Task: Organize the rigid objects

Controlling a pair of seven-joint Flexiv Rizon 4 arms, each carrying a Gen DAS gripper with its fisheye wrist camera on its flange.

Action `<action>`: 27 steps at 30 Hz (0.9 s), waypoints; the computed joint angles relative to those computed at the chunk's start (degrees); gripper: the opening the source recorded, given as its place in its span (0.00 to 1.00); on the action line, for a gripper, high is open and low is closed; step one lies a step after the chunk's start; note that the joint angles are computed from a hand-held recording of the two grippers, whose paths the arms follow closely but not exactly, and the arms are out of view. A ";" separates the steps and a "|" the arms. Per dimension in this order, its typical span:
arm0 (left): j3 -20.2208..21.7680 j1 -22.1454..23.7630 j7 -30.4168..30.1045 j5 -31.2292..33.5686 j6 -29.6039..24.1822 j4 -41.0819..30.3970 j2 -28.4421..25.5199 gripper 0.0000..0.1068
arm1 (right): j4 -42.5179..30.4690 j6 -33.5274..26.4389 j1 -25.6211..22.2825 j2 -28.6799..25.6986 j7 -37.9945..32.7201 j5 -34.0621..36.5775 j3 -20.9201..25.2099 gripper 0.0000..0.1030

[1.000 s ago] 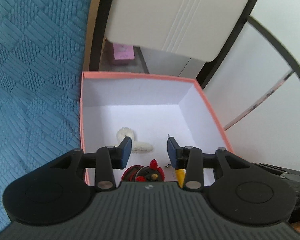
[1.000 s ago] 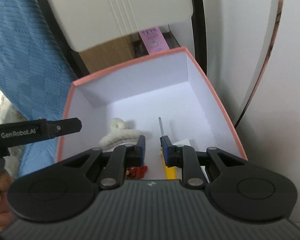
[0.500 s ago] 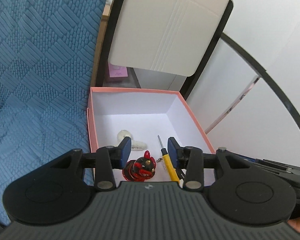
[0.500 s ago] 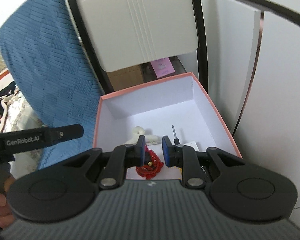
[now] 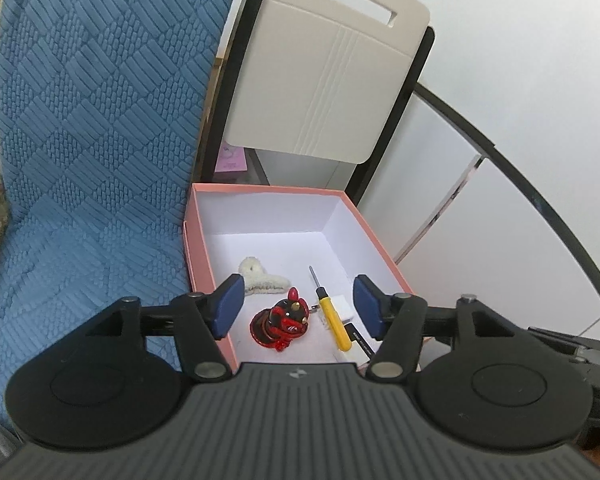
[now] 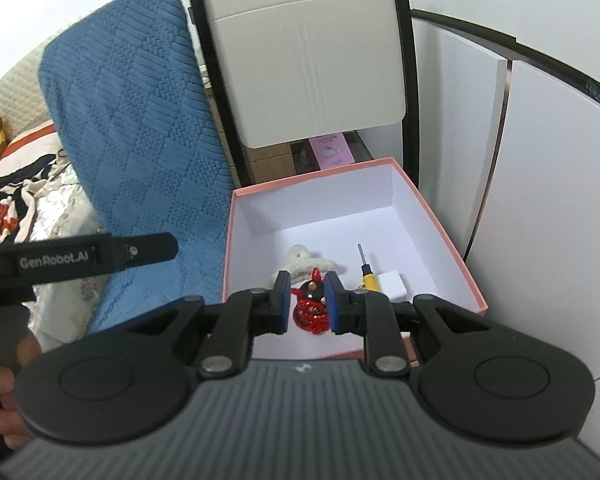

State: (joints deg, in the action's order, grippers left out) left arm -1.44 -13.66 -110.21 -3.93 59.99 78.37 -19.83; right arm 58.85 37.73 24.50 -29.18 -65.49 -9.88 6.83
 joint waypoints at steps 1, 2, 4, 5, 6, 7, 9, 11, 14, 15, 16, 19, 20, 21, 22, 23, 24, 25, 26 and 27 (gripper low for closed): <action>-0.06 0.08 0.29 -0.13 0.47 1.01 0.78 0.63 | 0.75 0.21 0.18 0.55 0.34 -0.13 0.00 0.22; -0.11 0.16 0.59 -0.25 1.03 2.06 1.59 0.63 | 1.48 0.40 0.33 1.11 0.76 -0.18 0.06 0.22; -0.08 0.35 0.74 -0.54 2.15 4.37 3.19 0.64 | 2.82 0.92 0.59 2.11 1.46 -0.43 0.15 0.22; -0.23 0.59 1.13 -0.97 2.60 5.65 4.07 0.64 | 3.70 1.22 0.85 2.69 1.91 -0.85 0.12 0.22; -0.42 0.81 1.66 -1.36 2.98 6.65 4.73 0.64 | 4.36 1.44 1.05 3.17 2.31 -1.19 0.14 0.22; -0.47 0.93 2.03 -1.48 3.33 7.55 5.35 0.64 | 4.94 1.72 1.18 3.57 2.77 -1.39 0.20 0.22; -0.26 1.01 1.92 -1.32 4.09 9.45 6.67 0.65 | 6.13 2.28 1.48 4.35 3.73 -1.91 0.29 0.22; -0.37 1.29 2.11 -1.78 4.80 11.28 7.79 0.65 | 7.26 2.77 1.79 5.02 4.36 -2.76 0.30 0.22; -0.67 1.68 2.87 -2.48 5.86 13.44 9.02 0.66 | 8.50 3.14 1.81 5.97 4.89 -3.15 0.62 0.22; -0.66 1.74 2.90 -2.51 5.93 13.92 9.36 0.72 | 8.92 3.36 1.83 6.29 5.15 -3.36 0.64 0.22; -0.54 1.71 2.64 -2.15 5.72 14.13 9.62 0.74 | 9.44 3.63 1.87 6.65 5.33 -3.73 0.62 0.22; -0.70 1.85 3.16 -2.15 6.39 15.62 10.59 0.76 | 11.15 4.53 2.24 7.58 6.63 -5.62 0.22 0.32; -0.79 1.92 3.34 -2.26 6.42 15.81 10.69 0.77 | 11.59 4.64 2.25 7.81 6.93 -6.12 0.17 0.34; -0.80 1.94 3.47 -2.21 6.38 16.16 10.96 0.81 | 12.04 4.79 2.23 8.03 7.20 -6.48 0.17 0.35; -0.79 1.95 3.60 -2.03 6.57 16.45 11.19 0.82 | 12.42 5.12 2.09 8.19 7.27 -6.55 0.30 0.36; -0.75 1.93 3.67 -1.71 7.01 16.84 11.41 0.85 | 12.72 5.49 1.98 8.31 7.30 -6.56 0.43 0.41; -0.77 1.92 3.64 -1.49 7.30 16.97 11.47 0.87 | 13.19 5.90 2.01 8.52 7.58 -6.90 0.42 0.47; -0.84 1.95 3.77 -1.68 7.84 17.42 11.66 0.88 | 13.89 6.54 2.13 8.80 8.13 -7.62 0.23 0.62; -0.90 1.99 3.86 -1.93 8.25 17.85 11.88 0.90 | 14.57 7.14 2.26 9.03 8.71 -8.43 0.03 0.78; -0.92 2.03 3.98 -2.02 8.43 18.11 12.04 0.91 | 14.90 7.42 2.26 9.11 8.98 -8.88 0.00 0.87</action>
State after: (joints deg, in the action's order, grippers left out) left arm -2.36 -11.63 -106.24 -5.95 68.42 96.48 -7.78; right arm 73.74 45.15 26.76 -20.07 -56.51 -18.76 6.83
